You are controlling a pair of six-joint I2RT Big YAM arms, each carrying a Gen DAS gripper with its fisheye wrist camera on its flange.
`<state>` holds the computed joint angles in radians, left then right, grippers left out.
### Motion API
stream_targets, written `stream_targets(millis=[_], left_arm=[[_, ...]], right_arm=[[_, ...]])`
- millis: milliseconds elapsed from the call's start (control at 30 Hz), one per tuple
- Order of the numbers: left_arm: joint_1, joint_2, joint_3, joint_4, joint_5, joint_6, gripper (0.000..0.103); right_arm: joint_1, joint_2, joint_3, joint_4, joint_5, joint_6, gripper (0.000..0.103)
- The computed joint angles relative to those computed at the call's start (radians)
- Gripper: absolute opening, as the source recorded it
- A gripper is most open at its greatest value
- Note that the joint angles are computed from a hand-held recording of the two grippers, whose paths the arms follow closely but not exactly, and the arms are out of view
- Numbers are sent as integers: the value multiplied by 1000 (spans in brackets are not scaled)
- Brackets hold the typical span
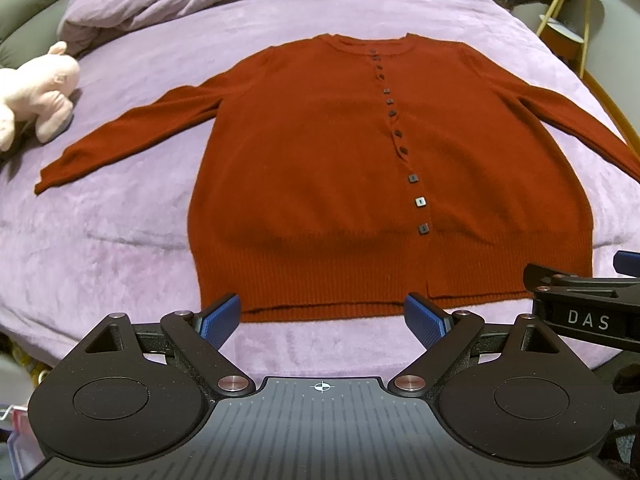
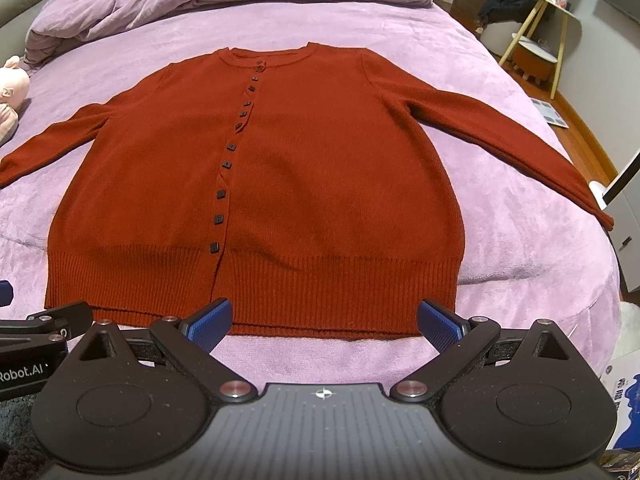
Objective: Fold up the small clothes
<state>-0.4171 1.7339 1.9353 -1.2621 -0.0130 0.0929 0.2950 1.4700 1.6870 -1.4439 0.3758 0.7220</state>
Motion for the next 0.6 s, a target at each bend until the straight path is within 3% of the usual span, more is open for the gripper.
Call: stream_targets(millis=[600], left_arm=[[-5, 25, 24, -29, -12, -15, 93]], right_arm=[[-19, -14, -36, 36, -32, -5, 99]])
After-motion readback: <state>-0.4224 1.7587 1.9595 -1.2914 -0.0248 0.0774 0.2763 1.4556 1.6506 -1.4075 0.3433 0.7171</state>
